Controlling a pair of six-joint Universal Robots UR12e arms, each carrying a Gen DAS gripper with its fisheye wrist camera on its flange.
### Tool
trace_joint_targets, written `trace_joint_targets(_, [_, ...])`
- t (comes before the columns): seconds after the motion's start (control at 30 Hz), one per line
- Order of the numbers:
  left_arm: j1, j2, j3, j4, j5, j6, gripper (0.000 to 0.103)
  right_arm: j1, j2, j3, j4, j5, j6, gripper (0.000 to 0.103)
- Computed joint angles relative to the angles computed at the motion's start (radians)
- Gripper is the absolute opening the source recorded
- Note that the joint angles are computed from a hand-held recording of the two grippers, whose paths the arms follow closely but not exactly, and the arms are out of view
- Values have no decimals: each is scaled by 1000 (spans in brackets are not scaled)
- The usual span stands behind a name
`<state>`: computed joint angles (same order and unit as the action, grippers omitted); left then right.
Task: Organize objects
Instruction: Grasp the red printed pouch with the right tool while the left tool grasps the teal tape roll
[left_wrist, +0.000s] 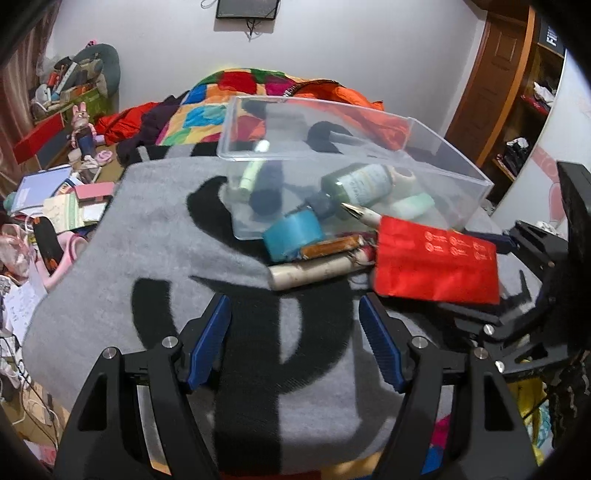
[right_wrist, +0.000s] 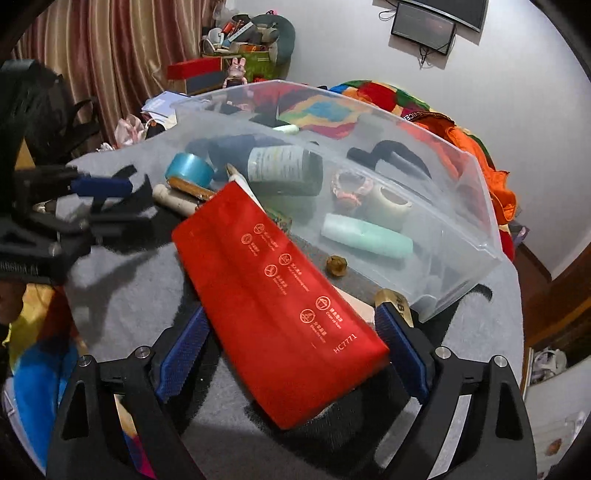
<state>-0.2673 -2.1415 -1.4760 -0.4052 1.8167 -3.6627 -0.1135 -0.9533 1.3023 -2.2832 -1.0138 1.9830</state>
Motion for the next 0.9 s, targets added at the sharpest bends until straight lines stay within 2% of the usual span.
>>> trace_joint_targets(0.07, [4,-1,3,-3,3,5,72,-8,0,-3,18,20,0,69])
trace_joint_targets(0.13, [10,-3,9,-6,-5,7,72,-16,-2,-9,51,33,-7,59])
trace_joint_targets(0.4, [26,-17,35,29,-25,-31,72,-48,-29,36,7,74,28,56])
trace_joint_targets(0.53, [23,-37,72,0,3,-54,71,-60,-31,39,-4,101,77,55])
trace_joint_targets(0.6, [23,-45,84,-13,4,-69,62,-64,-32,40,2,115,88,55])
trace_joint_targets(0.73, [22,-60,103,-31,1,-83,54,-68,-36,52,-28,135,107,54])
trace_joint_targets(0.83, [29,-66,105,-31,-25,-109,41,-74,-42,62,-30,152,106,54])
trace_joint_targets(0.9, [30,-66,100,-19,-34,-120,40,-77,-45,66,-31,156,103,53])
